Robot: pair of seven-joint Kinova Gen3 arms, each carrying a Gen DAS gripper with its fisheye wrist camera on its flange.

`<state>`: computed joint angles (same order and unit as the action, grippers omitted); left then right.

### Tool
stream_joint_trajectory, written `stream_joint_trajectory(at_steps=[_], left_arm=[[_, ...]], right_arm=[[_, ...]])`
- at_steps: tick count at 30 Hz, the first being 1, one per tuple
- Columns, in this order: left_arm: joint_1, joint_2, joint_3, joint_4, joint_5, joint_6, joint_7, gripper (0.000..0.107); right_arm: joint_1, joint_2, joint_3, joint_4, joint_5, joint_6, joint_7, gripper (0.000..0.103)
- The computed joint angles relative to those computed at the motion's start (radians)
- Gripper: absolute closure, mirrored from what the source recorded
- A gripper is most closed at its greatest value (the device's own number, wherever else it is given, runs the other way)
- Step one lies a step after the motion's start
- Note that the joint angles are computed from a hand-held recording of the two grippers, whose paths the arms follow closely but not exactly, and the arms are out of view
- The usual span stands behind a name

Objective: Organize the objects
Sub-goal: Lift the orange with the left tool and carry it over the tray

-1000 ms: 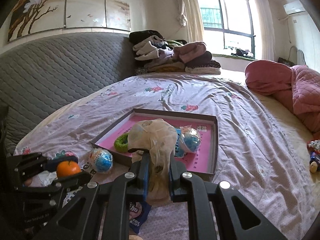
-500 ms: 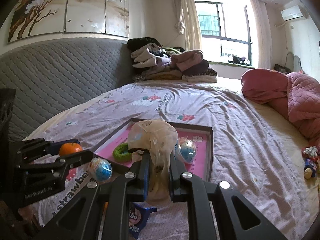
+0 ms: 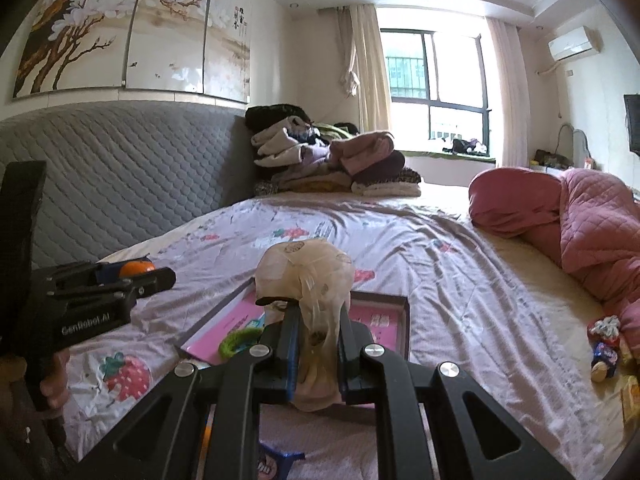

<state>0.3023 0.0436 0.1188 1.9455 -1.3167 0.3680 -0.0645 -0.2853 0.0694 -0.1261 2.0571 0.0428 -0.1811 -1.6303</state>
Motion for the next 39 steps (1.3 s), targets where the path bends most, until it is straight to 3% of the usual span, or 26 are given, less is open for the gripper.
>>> stream_joint_trajectory(at_steps=[3, 7, 16, 24, 29, 34, 39], left_arm=[[-0.008, 0.003, -0.009, -0.011, -0.030, -0.015, 0.011, 0.069], [-0.022, 0.018, -0.020, -0.028, -0.040, -0.029, 0.015, 0.069], [0.006, 0.080, -0.057, -0.079, -0.053, -0.010, -0.002, 0.069], [0.029, 0.124, -0.109, -0.116, -0.029, -0.039, -0.041, 0.069], [0.033, 0.139, -0.140, -0.132, -0.005, -0.069, -0.061, 0.069], [0.043, 0.160, -0.177, -0.147, 0.001, -0.090, -0.061, 0.068], [0.047, 0.191, -0.204, -0.171, 0.083, -0.110, -0.133, 0.068]], right_arm=[[-0.037, -0.001, 0.032, -0.013, -0.078, -0.001, 0.080, 0.088], [-0.033, 0.001, 0.025, -0.029, -0.088, -0.008, 0.094, 0.088], [0.006, 0.030, -0.008, -0.071, -0.008, -0.030, 0.025, 0.088], [0.015, 0.055, -0.001, -0.091, 0.001, -0.029, 0.013, 0.088], [-0.022, 0.061, 0.033, -0.088, -0.056, -0.051, 0.060, 0.088], [-0.003, 0.075, 0.017, -0.093, -0.039, -0.082, 0.036, 0.088], [0.025, 0.097, -0.010, -0.112, 0.011, -0.091, -0.015, 0.088]])
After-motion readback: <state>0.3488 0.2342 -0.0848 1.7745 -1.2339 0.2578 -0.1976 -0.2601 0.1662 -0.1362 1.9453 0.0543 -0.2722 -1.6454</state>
